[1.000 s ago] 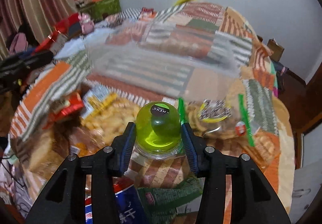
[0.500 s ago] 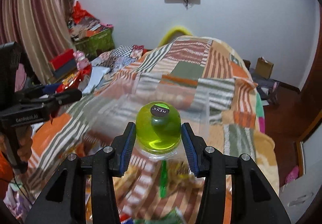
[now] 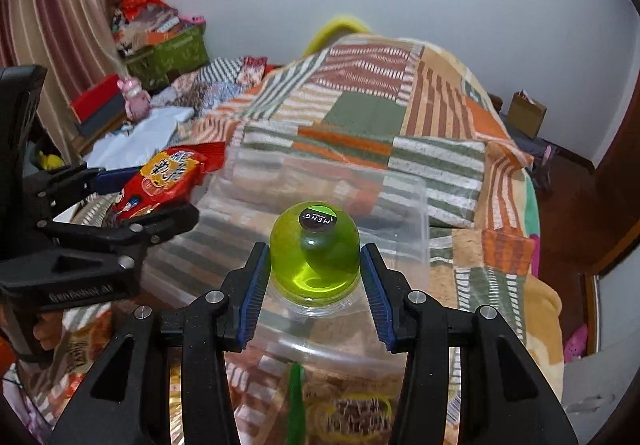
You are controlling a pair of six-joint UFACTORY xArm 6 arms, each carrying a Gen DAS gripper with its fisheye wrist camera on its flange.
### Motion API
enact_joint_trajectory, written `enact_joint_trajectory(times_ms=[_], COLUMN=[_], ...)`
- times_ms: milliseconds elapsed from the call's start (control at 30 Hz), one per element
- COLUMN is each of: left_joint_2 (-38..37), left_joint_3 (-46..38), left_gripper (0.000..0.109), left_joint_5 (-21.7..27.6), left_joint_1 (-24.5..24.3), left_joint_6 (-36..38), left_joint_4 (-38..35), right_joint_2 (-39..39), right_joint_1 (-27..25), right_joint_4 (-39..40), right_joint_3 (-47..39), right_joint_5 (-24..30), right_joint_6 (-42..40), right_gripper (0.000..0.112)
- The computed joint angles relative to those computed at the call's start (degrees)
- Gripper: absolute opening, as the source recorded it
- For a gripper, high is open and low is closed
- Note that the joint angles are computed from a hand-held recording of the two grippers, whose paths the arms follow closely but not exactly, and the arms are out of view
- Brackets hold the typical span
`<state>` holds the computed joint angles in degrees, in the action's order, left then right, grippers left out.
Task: Organize snacks
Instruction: 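Drop the red bag into the box with the left tool while the right drops the cup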
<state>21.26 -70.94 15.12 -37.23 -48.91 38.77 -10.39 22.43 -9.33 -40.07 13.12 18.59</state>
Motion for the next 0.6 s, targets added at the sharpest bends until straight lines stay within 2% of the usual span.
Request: enact_joint_trajectory(times_ms=[167, 433, 500, 600], left_joint_2=[2.55, 4.75, 4.83, 4.0], left_joint_3=[-2.58, -4.11, -3.81, -2.61], left_gripper=[0.07, 0.07, 0.071, 0.071], left_joint_5=[1.56, 2.8, 2.88, 1.98], left_joint_1=[-0.46, -0.64, -0.69, -0.55], left_joint_6=[1.87, 12.23, 14.21, 14.14], left_joint_4=[-0.39, -14.32, -17.26, -17.26], right_joint_2=[2.02, 2.87, 2.64, 1.8], right_joint_1=[0.58, 0.91, 0.85, 0.88], right_joint_4=[3.92, 10.49, 9.6, 5.9], right_joint_3=[-1.2, -1.61, -1.45, -1.08], right_joint_5=[1.76, 2.92, 2.76, 2.85], right_joint_6=[-4.24, -8.97, -8.03, -5.19], right_gripper=[0.043, 0.044, 0.044, 0.044])
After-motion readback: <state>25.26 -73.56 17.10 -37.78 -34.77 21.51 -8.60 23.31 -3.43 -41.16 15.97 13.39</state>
